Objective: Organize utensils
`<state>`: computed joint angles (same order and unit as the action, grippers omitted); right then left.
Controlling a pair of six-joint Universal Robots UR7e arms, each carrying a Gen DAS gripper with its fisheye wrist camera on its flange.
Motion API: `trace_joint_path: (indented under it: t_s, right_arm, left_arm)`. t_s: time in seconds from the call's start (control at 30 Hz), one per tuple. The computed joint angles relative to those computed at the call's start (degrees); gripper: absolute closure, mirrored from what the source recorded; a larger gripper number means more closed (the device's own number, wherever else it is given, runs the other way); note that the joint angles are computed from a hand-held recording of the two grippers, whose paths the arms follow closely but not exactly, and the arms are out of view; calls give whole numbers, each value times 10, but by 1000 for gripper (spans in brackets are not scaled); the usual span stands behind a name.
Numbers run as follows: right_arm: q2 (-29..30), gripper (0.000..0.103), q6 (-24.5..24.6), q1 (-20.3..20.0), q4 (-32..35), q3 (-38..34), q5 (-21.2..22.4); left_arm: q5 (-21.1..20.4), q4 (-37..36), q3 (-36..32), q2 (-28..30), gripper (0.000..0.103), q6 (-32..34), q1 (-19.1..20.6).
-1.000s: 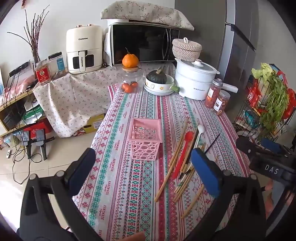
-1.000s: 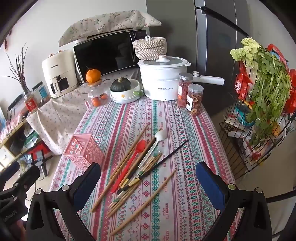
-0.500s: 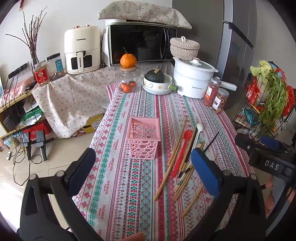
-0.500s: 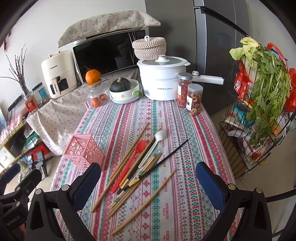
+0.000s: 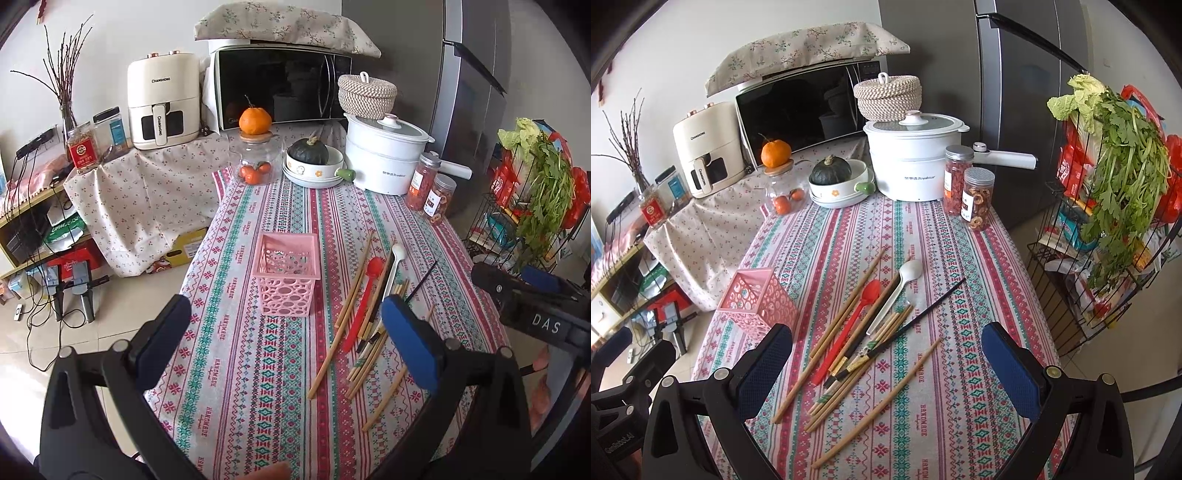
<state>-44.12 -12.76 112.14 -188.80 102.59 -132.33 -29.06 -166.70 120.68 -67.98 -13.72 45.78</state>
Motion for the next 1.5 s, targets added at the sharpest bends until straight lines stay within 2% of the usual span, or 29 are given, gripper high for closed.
trace_joint_path:
  t_s: [1.5]
  right_arm:
    - [-9,0,8,-2,0,6,0]
  left_arm:
    - [1,-1,-3,3,1,6,0]
